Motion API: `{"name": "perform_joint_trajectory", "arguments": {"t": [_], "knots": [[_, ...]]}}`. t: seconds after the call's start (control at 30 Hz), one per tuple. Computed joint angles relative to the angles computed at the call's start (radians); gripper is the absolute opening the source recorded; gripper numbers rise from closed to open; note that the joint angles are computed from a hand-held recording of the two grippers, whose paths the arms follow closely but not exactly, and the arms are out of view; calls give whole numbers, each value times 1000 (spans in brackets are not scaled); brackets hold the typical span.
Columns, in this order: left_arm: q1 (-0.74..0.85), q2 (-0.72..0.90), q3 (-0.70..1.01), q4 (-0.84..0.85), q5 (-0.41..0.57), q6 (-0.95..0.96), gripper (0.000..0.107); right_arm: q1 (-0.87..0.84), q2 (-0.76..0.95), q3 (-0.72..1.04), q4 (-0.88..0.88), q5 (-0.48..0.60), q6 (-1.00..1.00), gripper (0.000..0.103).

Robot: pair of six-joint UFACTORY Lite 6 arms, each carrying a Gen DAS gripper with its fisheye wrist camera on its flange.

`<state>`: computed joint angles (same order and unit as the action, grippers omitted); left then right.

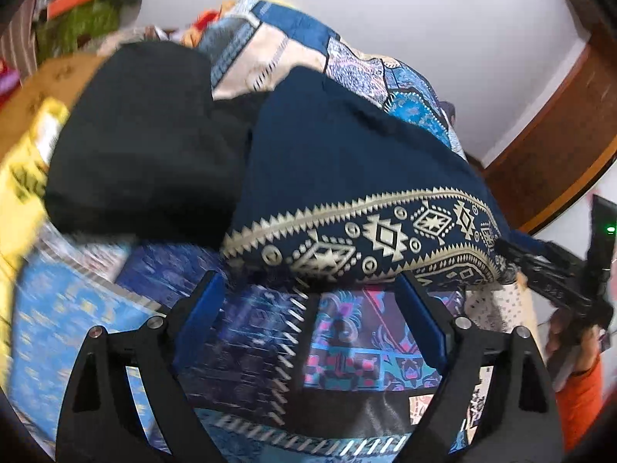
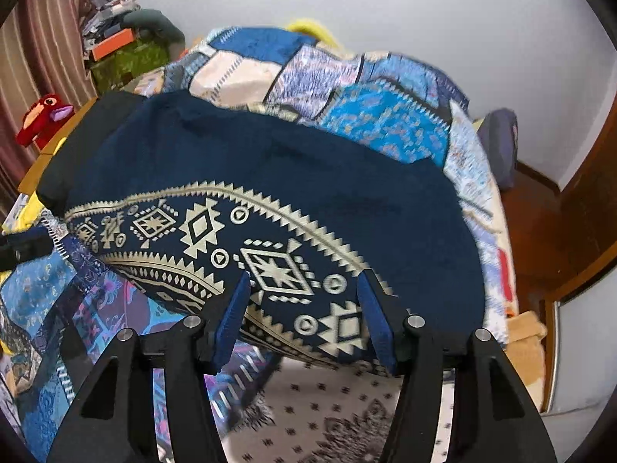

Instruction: Fold large clothes

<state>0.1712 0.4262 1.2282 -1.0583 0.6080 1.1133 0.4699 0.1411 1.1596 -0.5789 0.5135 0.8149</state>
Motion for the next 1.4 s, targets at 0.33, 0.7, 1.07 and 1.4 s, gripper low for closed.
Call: {"name": "perform_joint_trajectory", "arguments": {"t": [0.33,0.7,1.07,1.4], "knots": [[35,347,221,-282,192,-7,89,-41,65,-16,65,-108,-3,59],[-84,535,504,-293,112,-306,55,-57,47,4,233,-62,-115,61],[-236,-93,138,-192,-147,-261,10,22,-112,55,162,149,-24,61],[-29,-507,-126,-71,-122,-132,9,210,132,330,161,115,45,61]]}}
